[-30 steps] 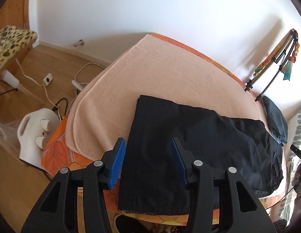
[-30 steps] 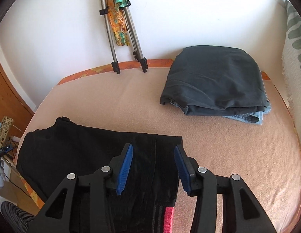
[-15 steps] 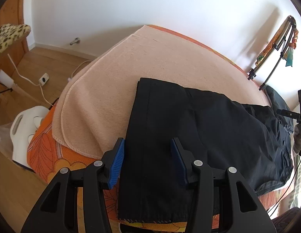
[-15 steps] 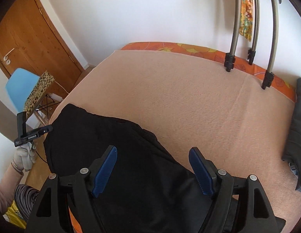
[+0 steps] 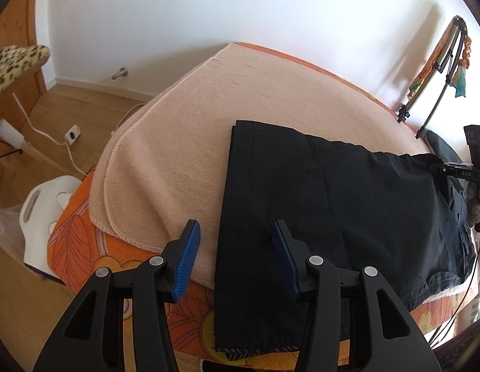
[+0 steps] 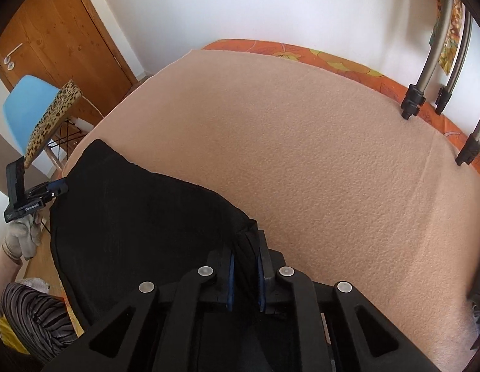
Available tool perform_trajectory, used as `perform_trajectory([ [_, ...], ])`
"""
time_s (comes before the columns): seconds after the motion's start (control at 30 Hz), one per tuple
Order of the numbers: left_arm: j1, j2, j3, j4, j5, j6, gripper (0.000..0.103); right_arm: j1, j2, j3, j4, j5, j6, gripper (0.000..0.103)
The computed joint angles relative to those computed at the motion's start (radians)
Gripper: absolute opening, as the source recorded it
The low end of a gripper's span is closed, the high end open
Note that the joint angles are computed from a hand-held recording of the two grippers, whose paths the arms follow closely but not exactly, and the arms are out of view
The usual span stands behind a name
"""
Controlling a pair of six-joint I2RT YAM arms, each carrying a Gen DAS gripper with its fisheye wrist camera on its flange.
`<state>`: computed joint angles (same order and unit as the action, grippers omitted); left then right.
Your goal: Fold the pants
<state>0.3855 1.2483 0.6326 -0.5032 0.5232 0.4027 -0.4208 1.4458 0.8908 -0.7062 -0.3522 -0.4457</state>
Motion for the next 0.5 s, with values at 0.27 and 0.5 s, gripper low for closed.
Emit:
perform_trajectory([
  [0.27, 0.189, 0.011, 0.055, -0.226, 0.108, 0.103, 0.047, 0.097, -0.065, -0.027, 0.064, 0.16, 0.08, 0.038],
  [0.5, 0.249, -0.063, -0.015, -0.296, 0.144, 0.1, 0.047, 0.188, -0.27, -0.035, -0.059, 0.12, 0.13, 0.04],
])
